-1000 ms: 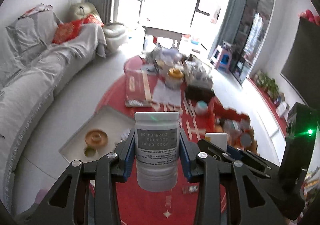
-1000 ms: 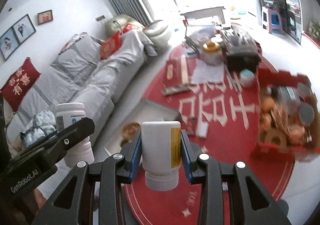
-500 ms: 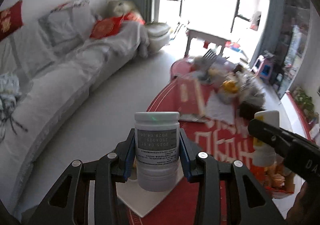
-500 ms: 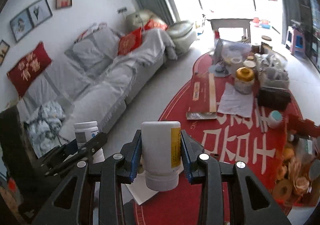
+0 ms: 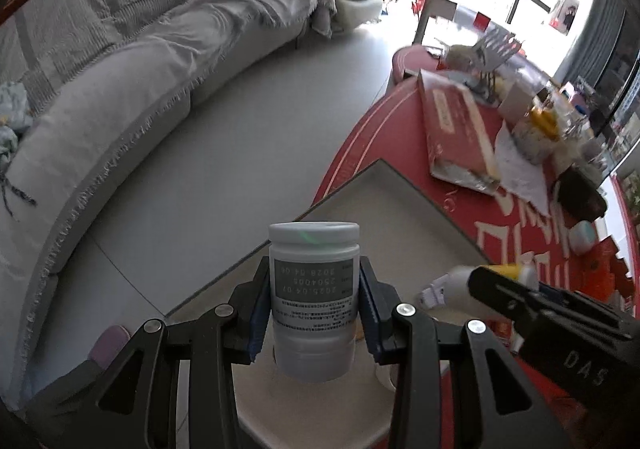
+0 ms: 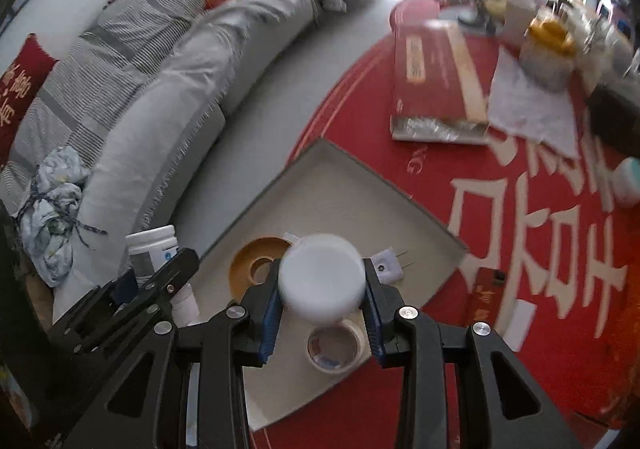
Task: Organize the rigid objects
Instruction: 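Carry the jar and bottle over the grey tray and open both tools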
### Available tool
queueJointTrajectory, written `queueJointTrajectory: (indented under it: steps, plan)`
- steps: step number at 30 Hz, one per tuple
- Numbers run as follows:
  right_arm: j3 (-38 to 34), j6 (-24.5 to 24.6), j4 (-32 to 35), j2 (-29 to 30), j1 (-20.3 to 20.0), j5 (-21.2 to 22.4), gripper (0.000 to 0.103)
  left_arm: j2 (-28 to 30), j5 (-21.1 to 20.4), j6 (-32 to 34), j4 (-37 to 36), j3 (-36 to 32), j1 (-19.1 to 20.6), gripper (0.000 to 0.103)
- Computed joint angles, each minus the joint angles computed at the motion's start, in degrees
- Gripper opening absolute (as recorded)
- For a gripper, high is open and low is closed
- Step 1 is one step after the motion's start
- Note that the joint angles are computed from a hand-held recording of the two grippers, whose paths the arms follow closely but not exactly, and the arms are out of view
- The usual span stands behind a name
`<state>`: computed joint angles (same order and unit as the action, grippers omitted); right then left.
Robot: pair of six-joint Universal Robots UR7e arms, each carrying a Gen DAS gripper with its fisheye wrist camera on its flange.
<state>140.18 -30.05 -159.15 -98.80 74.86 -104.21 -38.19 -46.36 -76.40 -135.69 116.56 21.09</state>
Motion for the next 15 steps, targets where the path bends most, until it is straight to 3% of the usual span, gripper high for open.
queueJointTrajectory:
  steps: [5,7,9,11,12,13,14,15]
  plan:
    - [-1.64,0.10,-4.30,7.36,-0.79,-1.71,0.037,4.11,0.28,6.28,-3.71,-2.69,3.69,0.043]
    - [-2.29,0.40,-5.66,9.39,-1.58,-2.40,0.037,5.34,-0.23,8.09,-5.14,-3.23,4.74,0.048]
    - [-2.75,0.18,-5.95,10.20,-2.34,-2.92,0.037,6.03,0.39,7.21,-2.76,-4.01,4.96,0.076]
    - [-2.95,-0.29,-5.30,10.02,-2.87,-3.20,0.038,5.85,0.05,6.09,-2.15,-3.84,5.41,0.087]
    - [-2.82,-0.88,-4.76,9.09,-3.55,-2.88,0.051,5.40,-0.81,5.90,-3.52,-3.09,5.77,0.092]
    - [-2.52,-1.20,-4.96,8.26,-4.05,-2.71,0.079,5.10,-1.28,5.86,-4.66,-2.49,5.89,0.096]
    - [-1.97,-1.43,-5.54,7.14,-4.54,-2.27,0.091,4.75,-1.32,5.18,-5.25,-1.86,5.65,0.102]
    - [-1.15,-1.80,-7.03,5.92,-5.33,-1.12,0.098,4.68,-0.82,4.48,-5.45,-1.49,5.18,0.103]
